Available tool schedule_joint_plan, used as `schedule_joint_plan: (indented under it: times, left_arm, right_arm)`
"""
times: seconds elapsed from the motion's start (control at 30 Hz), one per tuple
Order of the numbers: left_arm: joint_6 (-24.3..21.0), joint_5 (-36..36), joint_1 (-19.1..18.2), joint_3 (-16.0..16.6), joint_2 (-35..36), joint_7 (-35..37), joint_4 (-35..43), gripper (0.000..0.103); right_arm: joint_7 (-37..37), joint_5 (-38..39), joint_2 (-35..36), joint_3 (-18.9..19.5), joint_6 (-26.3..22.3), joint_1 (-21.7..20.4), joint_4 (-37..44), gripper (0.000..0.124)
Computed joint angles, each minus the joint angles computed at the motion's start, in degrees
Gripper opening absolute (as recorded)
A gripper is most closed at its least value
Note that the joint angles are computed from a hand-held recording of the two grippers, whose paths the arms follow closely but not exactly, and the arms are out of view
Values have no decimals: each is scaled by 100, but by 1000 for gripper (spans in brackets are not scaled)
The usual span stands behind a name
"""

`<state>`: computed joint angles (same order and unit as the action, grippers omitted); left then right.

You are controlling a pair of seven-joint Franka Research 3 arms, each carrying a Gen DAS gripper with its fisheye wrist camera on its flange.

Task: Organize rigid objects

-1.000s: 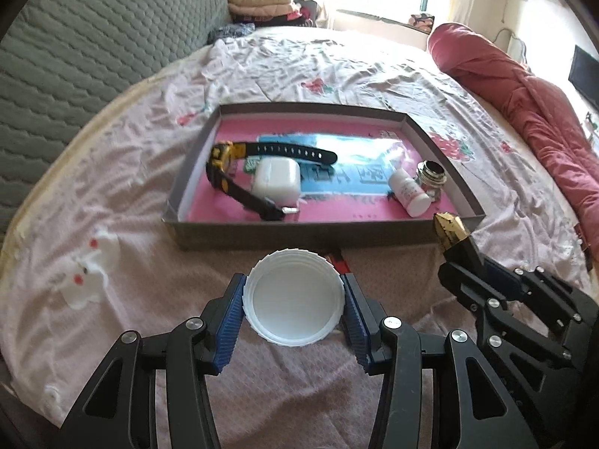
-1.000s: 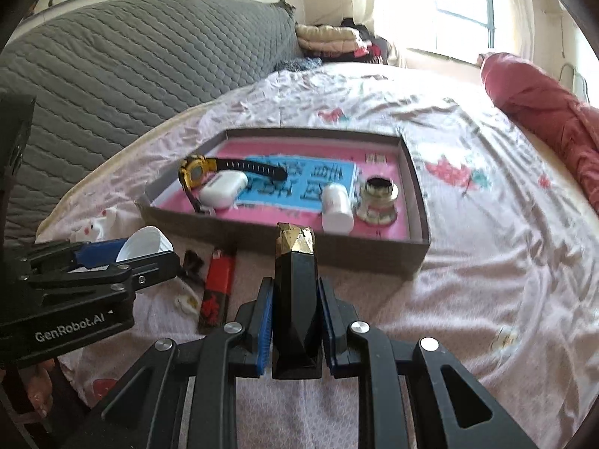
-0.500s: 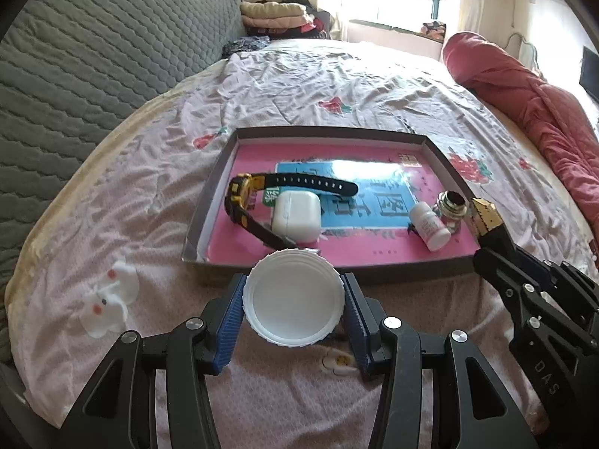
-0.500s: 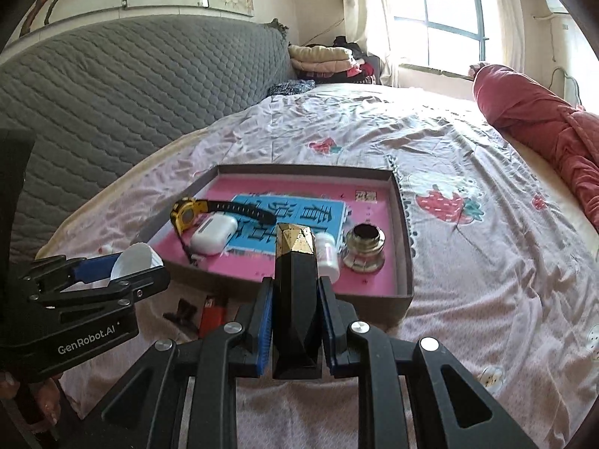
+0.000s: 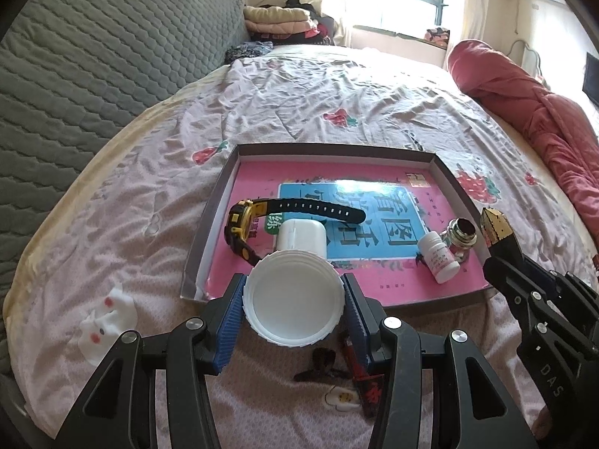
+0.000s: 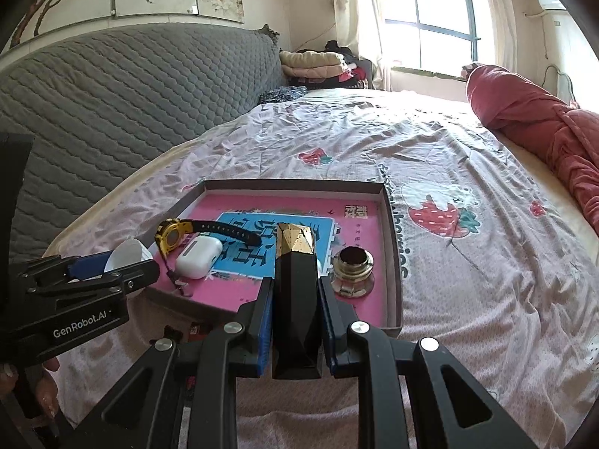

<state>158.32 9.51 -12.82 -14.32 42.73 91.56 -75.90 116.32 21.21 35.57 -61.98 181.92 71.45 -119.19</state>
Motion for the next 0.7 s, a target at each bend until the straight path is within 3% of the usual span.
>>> schedule_joint_plan:
  times: [0.17,0.7]
  left_arm:
    - [-83,19,-79,29,180,-22,286,51]
    - [-758,-52,-441,82,1134,125,1872,51]
  right_arm:
    - [-18,-12,78,-12,-18,-73,81,22]
    - [151,-291,-97,483,-94,-678,194,22]
